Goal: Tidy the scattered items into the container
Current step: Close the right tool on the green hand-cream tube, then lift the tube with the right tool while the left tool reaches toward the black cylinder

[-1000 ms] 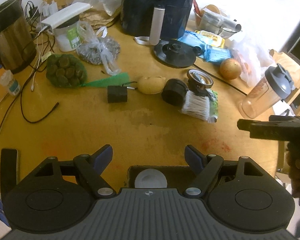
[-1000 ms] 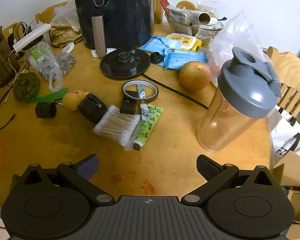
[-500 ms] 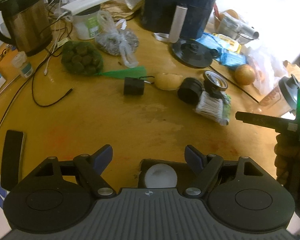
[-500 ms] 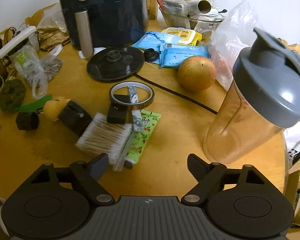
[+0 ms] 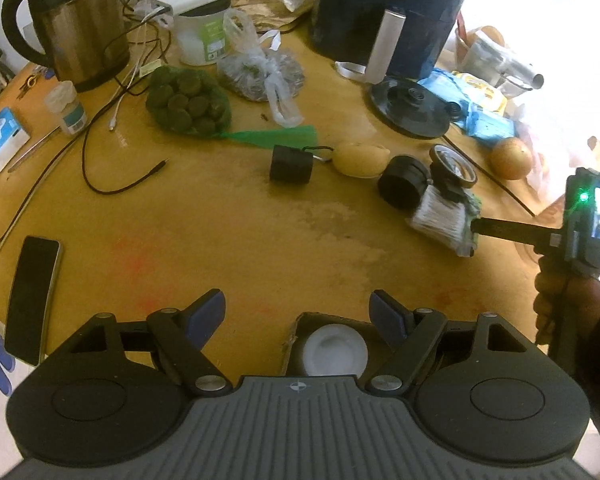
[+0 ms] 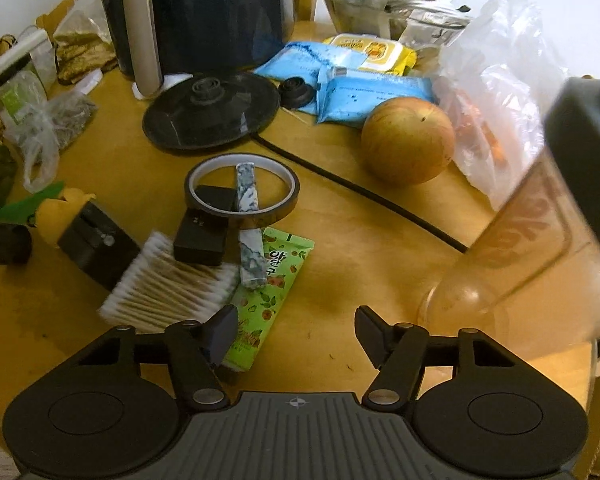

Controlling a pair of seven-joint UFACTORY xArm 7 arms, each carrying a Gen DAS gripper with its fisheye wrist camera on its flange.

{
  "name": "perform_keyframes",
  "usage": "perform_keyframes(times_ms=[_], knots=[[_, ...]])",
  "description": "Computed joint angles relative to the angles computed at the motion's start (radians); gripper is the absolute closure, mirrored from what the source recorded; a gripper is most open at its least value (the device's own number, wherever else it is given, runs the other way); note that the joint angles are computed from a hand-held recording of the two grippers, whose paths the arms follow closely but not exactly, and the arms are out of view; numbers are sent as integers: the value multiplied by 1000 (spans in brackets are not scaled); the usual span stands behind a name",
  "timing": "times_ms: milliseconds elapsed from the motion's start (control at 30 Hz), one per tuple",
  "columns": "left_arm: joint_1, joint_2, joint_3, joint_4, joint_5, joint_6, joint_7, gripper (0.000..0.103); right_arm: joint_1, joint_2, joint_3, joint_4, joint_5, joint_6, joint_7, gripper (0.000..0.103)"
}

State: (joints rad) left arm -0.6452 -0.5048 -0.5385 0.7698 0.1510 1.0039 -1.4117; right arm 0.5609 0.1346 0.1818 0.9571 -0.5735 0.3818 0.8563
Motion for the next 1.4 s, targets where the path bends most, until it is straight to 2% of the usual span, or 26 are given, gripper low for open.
perform_keyframes(times_ms=[67,200,333,367,400,567,1067,1400], knots=[[0,-2,-1,2,-1,9,-5,24,2,17,-8,7,-23,-24,12,36],[2,-3,1,-1,-5,15,-15,24,28,52,-25,45,-69,-3,26,37],[4,7,1,3,-4,12,-22,24,40,74,-39,56,-106,-11,39,43],[4,10,1,6,-2,11,-23,24,45,77,-45,60,-120,-8,49,51],[3,13,0,8,0,9,-23,24,46,86,-42,70,-111,16,32,55],[0,19,6,8,2,1,-16,24,44,74,-51,44,-124,-24,35,72],[-4,32,9,16,12,-16,-4,24,8,-4,-11,-56,-87,-56,-35,71],[-5,26,9,12,15,-24,7,24,-14,-6,-4,-71,-7,-96,-144,72]])
